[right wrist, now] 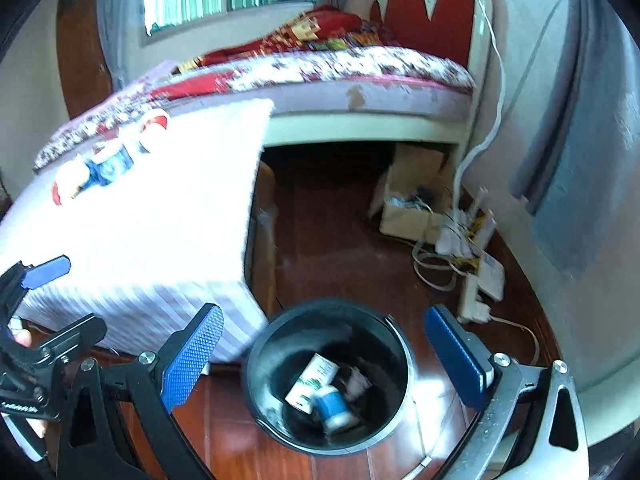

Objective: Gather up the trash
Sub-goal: 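Grasp the yellow towel with left tool while right grasps the blue mug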

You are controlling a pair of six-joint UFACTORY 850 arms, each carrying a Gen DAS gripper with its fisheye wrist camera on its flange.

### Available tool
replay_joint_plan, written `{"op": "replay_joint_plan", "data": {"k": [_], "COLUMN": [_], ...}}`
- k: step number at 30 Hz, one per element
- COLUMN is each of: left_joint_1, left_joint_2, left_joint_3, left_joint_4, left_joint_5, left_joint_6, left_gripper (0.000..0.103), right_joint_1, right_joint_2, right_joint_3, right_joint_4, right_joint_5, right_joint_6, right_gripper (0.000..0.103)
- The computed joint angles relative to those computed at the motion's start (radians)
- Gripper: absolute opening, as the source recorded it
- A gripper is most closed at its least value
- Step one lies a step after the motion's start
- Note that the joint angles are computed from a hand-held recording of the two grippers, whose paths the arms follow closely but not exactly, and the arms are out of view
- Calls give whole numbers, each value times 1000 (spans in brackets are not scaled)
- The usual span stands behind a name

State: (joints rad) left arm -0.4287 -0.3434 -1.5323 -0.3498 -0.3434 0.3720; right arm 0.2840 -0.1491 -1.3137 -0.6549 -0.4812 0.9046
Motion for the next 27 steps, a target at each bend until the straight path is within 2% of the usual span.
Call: {"op": "replay_joint_plan", "data": {"k": [5,14,27], "left_joint_1": [49,133,249], "left_joint_2": [3,-2,-11], "left_joint_3": [-6,-18,-10], "left_joint_4": [86,209,319], "left_joint_5": [32,53,47], "left_joint_6": [-106,-262,-378], "left_gripper": [100,100,100], "right_joint_1": [38,104,165], "right_joint_2": [-64,-223,-424], "right_joint_3": [-100,-316,-579], "right_joint_4": [-5,98,266], "right_joint_5": [32,16,8], "right_joint_6": [-13,-168,-379], "right_gripper": [102,102,102]}}
